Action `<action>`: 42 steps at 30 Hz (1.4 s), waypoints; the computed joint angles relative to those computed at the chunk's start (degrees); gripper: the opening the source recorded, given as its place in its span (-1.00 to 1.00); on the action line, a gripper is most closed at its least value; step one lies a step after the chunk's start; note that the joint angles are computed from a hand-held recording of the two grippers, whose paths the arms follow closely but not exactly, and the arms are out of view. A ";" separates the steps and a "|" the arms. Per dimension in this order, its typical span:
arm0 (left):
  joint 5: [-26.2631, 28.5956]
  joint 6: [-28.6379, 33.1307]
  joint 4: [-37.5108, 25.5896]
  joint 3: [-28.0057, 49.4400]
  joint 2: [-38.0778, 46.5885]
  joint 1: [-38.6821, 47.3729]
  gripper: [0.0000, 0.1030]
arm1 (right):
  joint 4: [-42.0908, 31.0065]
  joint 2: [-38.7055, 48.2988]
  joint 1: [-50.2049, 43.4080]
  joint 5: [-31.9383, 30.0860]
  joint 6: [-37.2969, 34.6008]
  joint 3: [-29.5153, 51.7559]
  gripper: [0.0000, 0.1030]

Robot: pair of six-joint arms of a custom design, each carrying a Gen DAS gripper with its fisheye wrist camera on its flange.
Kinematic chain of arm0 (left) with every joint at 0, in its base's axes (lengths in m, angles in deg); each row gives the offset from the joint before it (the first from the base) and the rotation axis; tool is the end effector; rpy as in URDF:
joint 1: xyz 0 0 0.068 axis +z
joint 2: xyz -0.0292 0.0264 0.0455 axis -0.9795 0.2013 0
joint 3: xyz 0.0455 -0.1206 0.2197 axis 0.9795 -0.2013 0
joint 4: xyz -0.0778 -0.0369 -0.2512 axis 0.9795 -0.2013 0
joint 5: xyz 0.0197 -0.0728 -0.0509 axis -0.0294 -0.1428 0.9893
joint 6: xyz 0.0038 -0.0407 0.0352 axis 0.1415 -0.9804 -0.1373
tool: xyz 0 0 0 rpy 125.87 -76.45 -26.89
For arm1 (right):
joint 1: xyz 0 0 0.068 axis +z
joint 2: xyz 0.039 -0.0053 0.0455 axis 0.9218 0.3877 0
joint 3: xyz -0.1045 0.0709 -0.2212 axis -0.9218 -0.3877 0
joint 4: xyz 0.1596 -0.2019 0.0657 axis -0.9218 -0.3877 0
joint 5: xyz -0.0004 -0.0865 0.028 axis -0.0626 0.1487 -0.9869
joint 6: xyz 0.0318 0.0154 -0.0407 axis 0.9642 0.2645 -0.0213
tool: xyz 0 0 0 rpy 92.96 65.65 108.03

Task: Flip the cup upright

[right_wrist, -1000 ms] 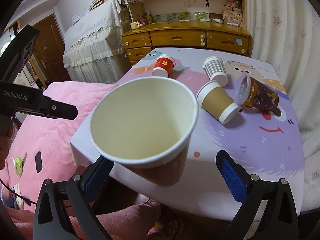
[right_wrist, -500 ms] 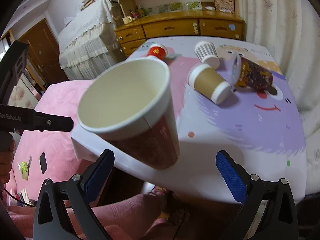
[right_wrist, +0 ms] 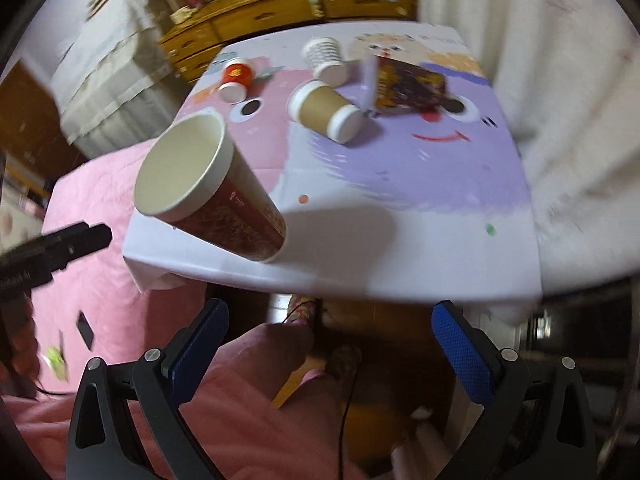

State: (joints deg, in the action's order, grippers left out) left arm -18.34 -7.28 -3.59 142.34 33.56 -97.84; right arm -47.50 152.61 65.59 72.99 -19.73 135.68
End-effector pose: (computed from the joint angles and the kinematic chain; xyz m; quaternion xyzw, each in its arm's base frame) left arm 0.3288 -0.1170 0.2882 -0.0123 0.9788 -0.0813 0.1877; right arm 0.2993 -0.0026 0.2445 -0.0376 0.9859 0.0736 0.1454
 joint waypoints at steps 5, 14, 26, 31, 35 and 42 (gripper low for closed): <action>-4.38 -2.08 -3.48 6.36 -0.08 -2.19 0.58 | -15.90 4.89 -2.29 1.15 5.85 10.84 0.99; -13.04 -6.20 -5.07 9.65 -2.70 -6.49 0.61 | -16.17 -5.36 1.28 0.01 10.52 10.43 0.99; -15.80 -12.15 -3.87 1.65 -9.87 -8.34 0.98 | -9.41 -14.89 9.87 8.50 17.64 12.05 0.99; -20.49 -12.12 -3.65 1.19 -11.46 -11.36 0.99 | -9.31 -18.53 11.16 8.55 18.31 10.64 0.99; -23.55 -12.48 -3.87 1.40 -12.40 -13.55 0.98 | -9.27 -20.80 13.72 10.99 18.97 10.24 0.99; -25.42 -13.79 -4.07 1.75 -13.04 -14.79 0.99 | -9.78 -23.14 15.23 12.67 19.80 9.86 0.99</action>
